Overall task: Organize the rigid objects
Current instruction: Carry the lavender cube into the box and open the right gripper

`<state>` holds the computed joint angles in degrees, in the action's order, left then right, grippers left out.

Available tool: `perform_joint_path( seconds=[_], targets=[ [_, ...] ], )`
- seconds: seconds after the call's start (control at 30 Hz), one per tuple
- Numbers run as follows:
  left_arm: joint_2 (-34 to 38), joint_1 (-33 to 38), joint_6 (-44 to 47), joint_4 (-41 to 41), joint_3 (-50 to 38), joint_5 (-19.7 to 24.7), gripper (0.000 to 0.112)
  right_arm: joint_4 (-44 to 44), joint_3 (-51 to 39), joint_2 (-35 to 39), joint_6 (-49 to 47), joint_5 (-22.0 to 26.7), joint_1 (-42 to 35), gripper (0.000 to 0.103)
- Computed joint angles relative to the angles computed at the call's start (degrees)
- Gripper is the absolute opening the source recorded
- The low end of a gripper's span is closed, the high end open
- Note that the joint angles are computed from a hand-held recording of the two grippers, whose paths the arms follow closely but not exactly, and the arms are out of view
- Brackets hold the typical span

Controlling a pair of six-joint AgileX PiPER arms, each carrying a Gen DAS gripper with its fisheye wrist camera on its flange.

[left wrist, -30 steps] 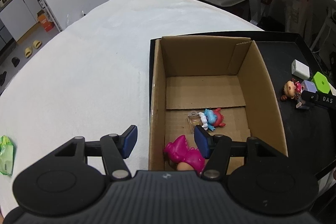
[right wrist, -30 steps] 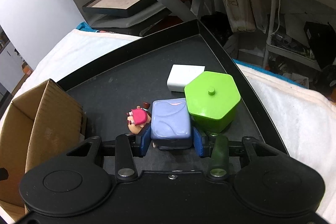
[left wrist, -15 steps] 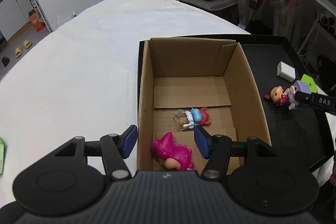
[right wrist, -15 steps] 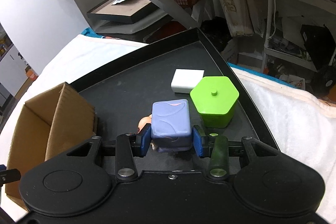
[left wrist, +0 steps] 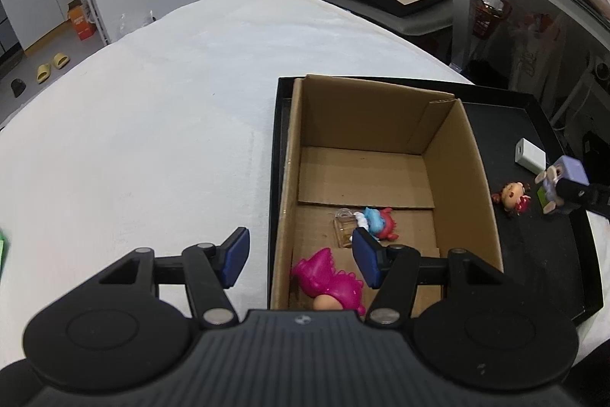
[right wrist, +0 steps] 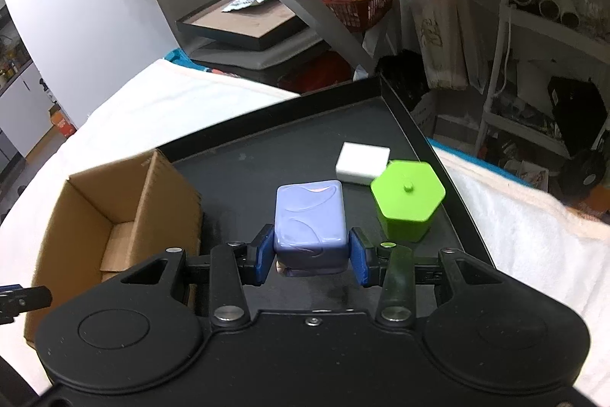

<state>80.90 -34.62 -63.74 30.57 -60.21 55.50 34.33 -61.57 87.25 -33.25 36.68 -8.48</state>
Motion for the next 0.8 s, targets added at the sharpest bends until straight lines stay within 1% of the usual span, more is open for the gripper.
perform_joint_path(
  seconds=[0.3,0.43,0.5,0.6,0.7,0.77,0.8],
  targets=[
    [-2.73,2.25,-0.18,-0.94,3.07,-3.51,0.053,-4.66,-2.62,-3.42,6.19,1.33,5.46,0.04],
    [-4.02,3.45,0.99,-1.88,4.52,-5.35,0.048,-7.45,-3.6,-4.66,9.46,1.45,8.68,0.04],
    [-4.42,4.29,1.82,-2.74,5.0,-6.12,0.045,-9.09,-4.08,-5.24,11.19,1.57,10.42,0.04],
    [-4.52,6.16,3.82,-5.36,5.2,-6.55,0.044,-11.75,-4.84,-6.14,13.91,1.8,13.23,0.04],
    [-4.82,8.45,6.15,-8.51,5.73,-7.5,0.038,-15.02,-5.71,-6.67,17.01,2.07,16.29,0.04],
    [-5.13,9.36,7.69,-10.05,6.12,-8.0,0.03,-16.66,-6.15,-6.9,18.38,2.18,18.16,0.04],
    [-5.29,9.68,8.31,-10.56,6.29,-8.14,0.029,-17.5,-6.33,-6.98,19.15,2.17,19.06,0.04]
  ],
)
